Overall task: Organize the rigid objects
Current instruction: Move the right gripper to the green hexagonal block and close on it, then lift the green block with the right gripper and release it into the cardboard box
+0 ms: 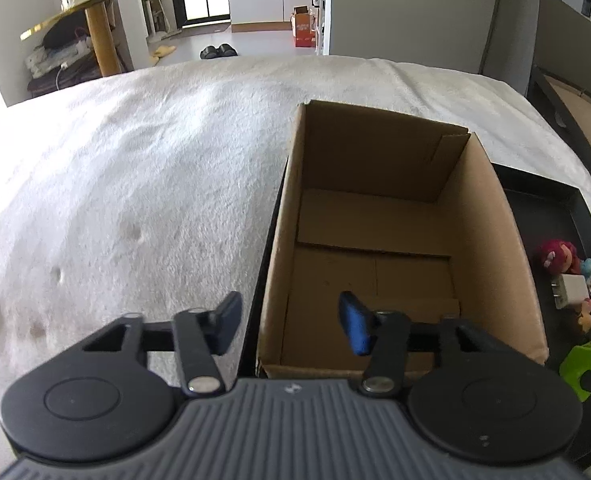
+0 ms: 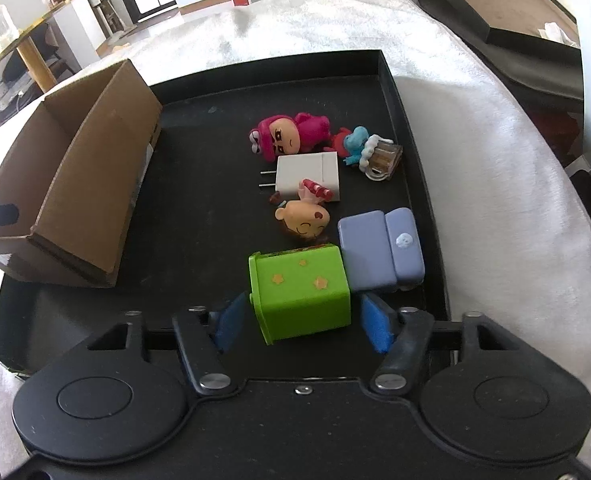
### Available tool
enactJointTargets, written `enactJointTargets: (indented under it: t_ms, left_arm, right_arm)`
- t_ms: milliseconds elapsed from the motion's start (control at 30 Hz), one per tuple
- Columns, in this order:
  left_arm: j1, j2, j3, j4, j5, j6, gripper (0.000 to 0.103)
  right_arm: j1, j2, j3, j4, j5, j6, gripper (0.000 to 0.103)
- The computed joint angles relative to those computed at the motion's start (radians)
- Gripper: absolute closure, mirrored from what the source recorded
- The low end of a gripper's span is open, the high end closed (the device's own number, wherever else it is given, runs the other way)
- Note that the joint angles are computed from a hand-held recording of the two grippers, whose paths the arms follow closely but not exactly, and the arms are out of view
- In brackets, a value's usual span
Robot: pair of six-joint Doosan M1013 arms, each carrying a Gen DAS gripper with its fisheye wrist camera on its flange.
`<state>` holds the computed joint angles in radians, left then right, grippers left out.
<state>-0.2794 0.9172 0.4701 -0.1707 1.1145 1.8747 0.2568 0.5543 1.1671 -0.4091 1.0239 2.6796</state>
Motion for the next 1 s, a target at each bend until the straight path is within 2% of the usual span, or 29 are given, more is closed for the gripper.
enactJointTargets:
  t_ms: [33,133,667,1000]
  left_arm:
    - [0.0,-0.002,0.005,0.002,-0.004,0.002,0.073]
    - [0.003,-0.01,0.02,0.012,-0.018,-0.022,0.093]
    - [0.036,-0.079,0.146,-0.089,-0.053,0.064,0.094]
    - [0.053,-0.074,0.144,-0.139,-0.042,0.088,0.093]
  right_arm:
    - [0.001,0.0,0.001,-0.001,-0.003,-0.002,0.052]
    - [0.004,-0.003,0.007,-0.017,-0.022,0.012,0.053]
    - [0.015,-0.021,0.011,-0.078,-0.068,0.072,0.053]
    - [0.023,-0.013,-0.02,-0.123,-0.107,0.082,0.054]
